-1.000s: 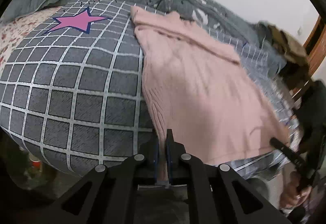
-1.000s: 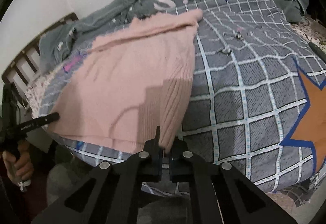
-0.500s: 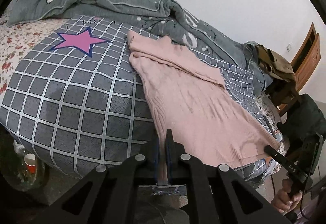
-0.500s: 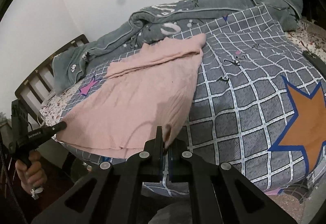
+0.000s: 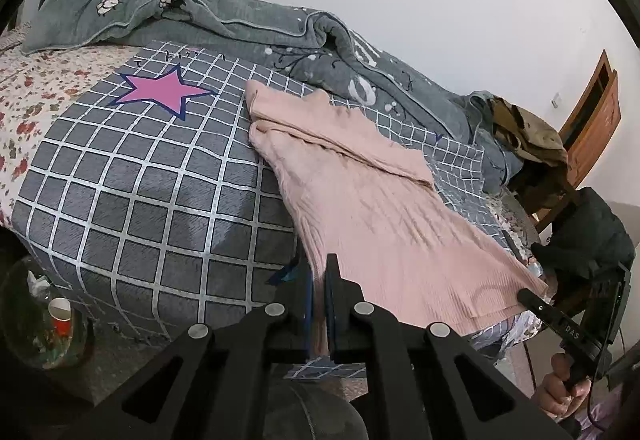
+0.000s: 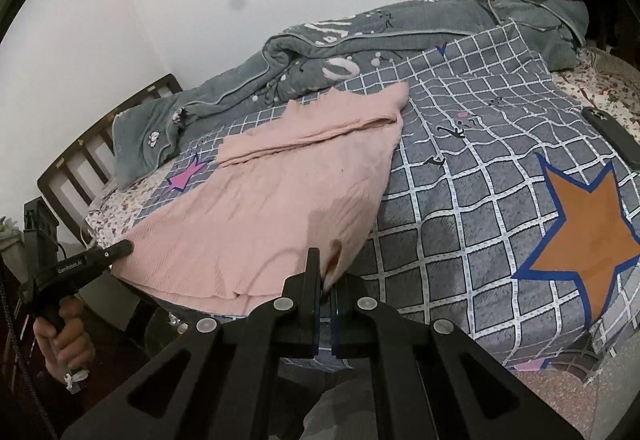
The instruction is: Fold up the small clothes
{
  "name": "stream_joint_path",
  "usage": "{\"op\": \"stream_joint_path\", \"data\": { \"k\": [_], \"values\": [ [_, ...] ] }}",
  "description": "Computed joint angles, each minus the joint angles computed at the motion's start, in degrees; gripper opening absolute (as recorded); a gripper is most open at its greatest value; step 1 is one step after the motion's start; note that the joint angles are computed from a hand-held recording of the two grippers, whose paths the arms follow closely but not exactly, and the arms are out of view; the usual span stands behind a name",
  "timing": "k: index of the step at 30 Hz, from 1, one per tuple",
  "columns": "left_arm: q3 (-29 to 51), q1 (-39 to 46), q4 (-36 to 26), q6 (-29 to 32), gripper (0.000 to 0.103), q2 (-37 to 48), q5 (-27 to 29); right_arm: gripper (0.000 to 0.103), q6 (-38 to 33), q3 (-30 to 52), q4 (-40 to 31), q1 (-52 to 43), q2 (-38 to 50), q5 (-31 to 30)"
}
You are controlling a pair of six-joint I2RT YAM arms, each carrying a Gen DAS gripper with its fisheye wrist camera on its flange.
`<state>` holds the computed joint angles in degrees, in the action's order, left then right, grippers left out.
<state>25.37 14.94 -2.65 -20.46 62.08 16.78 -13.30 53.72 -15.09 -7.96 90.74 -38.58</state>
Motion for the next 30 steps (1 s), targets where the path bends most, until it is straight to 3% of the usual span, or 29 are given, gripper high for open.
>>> {"op": "stream_joint_path", "data": {
  "k": [9, 16, 21, 30],
  "values": [
    [0.34, -1.50, -3.79, -0.24, 0.006, -4.74, -1.79, 0.003, -0.13, -1.31, -1.65, -2.33, -3.52, -2.48],
    [2.84, 0.14, -4.15, -1.20, 0.006, -2.69, -0.07, 0.003, 2.52, 0.14, -1.69, -1.90, -3.81, -3.08],
    [8.02, 0.56, -2.56, -1.77, 0.006, 3.98, -0.72, 0.003, 6.07, 4.98, -1.55, -0.65, -0.20, -3.27],
    [26.82, 1.72, -1.54, -2.43, 0.006, 24.38, -3.11, 0.003, 19.12, 24.03, 0.56, 4.70, 14.13, -1.68]
  ]
}}
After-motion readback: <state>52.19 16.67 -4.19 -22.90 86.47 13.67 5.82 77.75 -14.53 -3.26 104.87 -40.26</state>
